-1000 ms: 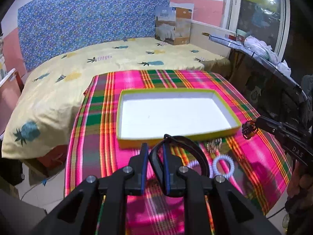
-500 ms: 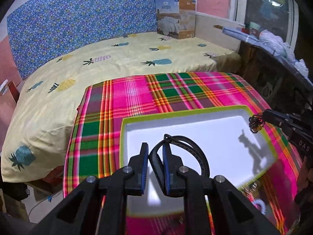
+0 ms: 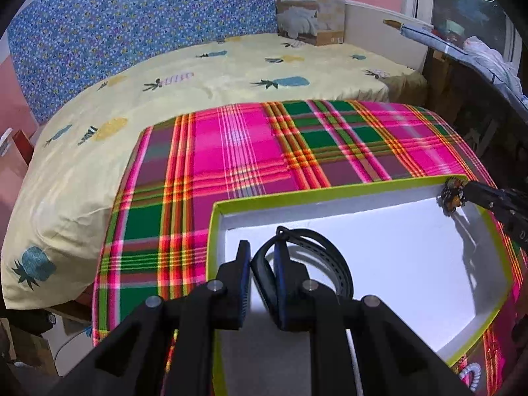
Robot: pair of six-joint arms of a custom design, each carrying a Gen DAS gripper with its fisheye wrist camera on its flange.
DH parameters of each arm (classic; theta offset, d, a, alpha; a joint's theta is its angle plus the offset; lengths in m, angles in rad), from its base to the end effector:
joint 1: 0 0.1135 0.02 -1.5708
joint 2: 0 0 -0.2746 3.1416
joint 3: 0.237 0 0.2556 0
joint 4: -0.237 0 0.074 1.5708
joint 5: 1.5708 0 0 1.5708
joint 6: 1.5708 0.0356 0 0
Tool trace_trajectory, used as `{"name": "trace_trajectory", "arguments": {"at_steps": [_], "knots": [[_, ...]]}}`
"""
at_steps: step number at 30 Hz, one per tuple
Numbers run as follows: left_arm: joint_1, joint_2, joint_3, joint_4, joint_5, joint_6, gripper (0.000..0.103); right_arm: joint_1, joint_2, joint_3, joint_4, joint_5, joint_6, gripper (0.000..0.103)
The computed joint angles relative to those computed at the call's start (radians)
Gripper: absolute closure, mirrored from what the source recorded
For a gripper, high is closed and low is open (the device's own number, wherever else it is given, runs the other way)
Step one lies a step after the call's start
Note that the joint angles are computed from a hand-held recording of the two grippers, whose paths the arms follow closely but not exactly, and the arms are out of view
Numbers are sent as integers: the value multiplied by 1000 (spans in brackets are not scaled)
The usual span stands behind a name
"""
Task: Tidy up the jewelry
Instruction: 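Carry both items into the yellow box and open both grippers to release, then withdraw both grippers from the box toward the remaining hair ties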
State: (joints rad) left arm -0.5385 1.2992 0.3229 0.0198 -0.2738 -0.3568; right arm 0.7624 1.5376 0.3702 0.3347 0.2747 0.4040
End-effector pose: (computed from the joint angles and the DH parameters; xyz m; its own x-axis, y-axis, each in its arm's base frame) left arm 0.1746 -0.0931 0.1173 -0.7831 0.0761 -0.6173 0.0923 0.9957 0.0057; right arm 0.1777 0.1563 0.1029 -0.7013 -0.1466 -0.6976 -0.2796 0.9568 0.0800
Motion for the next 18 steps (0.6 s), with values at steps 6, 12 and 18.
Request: {"name": "trace_trajectory", "arguments": {"at_steps": [6,12,18], "knots": [[-17,-27,-11,-2,-4,-8,80,-17,-8,2,-13,-22,11,87],[-71,-155,-32,-82,-33,-40,71,39,-105,-25,-66,29,40,86],[-175,-359,-57,-259,-83,-131,71,149,-264,-65,-182,118,116,86]]}}
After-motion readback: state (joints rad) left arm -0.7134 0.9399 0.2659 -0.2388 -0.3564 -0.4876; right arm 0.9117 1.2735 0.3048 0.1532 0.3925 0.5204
